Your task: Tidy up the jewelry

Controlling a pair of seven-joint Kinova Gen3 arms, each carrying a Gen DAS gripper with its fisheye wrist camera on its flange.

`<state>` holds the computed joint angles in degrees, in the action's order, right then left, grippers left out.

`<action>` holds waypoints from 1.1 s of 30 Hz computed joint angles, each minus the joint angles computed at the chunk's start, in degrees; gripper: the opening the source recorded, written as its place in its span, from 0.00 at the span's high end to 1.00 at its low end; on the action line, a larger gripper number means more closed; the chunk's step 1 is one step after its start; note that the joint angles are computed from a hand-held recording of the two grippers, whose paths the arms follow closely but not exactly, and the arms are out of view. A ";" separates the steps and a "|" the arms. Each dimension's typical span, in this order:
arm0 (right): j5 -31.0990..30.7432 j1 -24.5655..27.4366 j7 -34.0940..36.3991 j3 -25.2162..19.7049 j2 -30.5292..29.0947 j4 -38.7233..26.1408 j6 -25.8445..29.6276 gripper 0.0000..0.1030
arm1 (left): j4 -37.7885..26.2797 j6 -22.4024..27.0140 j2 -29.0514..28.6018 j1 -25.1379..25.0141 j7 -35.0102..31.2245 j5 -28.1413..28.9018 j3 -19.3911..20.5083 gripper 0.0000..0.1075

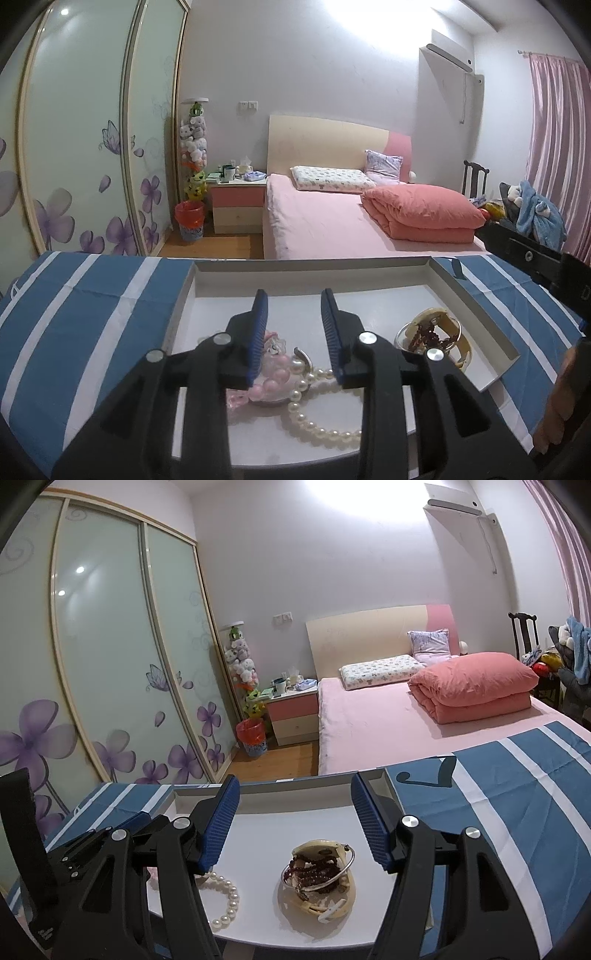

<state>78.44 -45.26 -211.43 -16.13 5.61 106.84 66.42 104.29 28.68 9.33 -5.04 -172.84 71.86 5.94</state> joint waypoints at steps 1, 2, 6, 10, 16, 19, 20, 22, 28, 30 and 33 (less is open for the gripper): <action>-0.08 -0.15 0.05 -0.12 -0.05 -0.03 0.31 0.38 | -0.10 0.53 -0.06 -0.19 0.28 -0.10 -0.10 0.72; -0.07 -0.15 0.20 -0.11 0.05 -0.20 0.36 0.38 | -0.16 1.19 -0.26 -0.07 0.63 -0.13 -0.54 0.72; -0.37 -0.96 0.06 -0.64 -0.24 -0.02 1.98 0.38 | -0.09 6.34 -1.09 -2.41 -0.08 1.78 -1.57 0.71; -1.00 -2.18 -0.21 -1.62 -0.68 0.05 4.32 0.38 | 0.15 10.77 -2.84 -4.28 0.69 2.34 -3.79 0.69; -2.64 -5.52 -1.32 -4.01 -1.42 0.42 9.44 0.37 | 3.75 17.20 -7.82 -7.66 -1.77 4.52 -8.54 0.57; -3.99 -7.73 -2.29 -5.39 -1.29 0.41 12.26 0.33 | 6.68 19.66 -10.98 -9.09 -3.43 4.74 -11.40 0.51; -4.40 -8.68 -2.59 -5.86 -0.98 0.22 13.60 0.31 | 7.87 20.28 -12.13 -9.51 -4.31 4.90 -12.32 0.48; -5.09 -10.51 -3.02 -6.46 -0.36 0.00 15.76 0.28 | 10.70 20.20 -14.79 -10.04 -6.98 5.56 -13.93 0.44; -6.58 -16.86 -2.01 -6.76 3.17 -2.38 23.46 0.12 | 18.30 20.38 -21.46 -10.87 -13.25 6.45 -18.15 0.24; -6.58 -18.80 -1.94 -6.48 4.19 -2.88 25.43 0.04 | 19.93 20.19 -23.12 -10.97 -13.93 6.20 -19.08 0.18; -6.74 -21.56 -3.02 -6.31 5.11 -2.81 28.12 0.02 | 22.16 20.80 -25.18 -11.17 -15.45 5.79 -20.76 0.10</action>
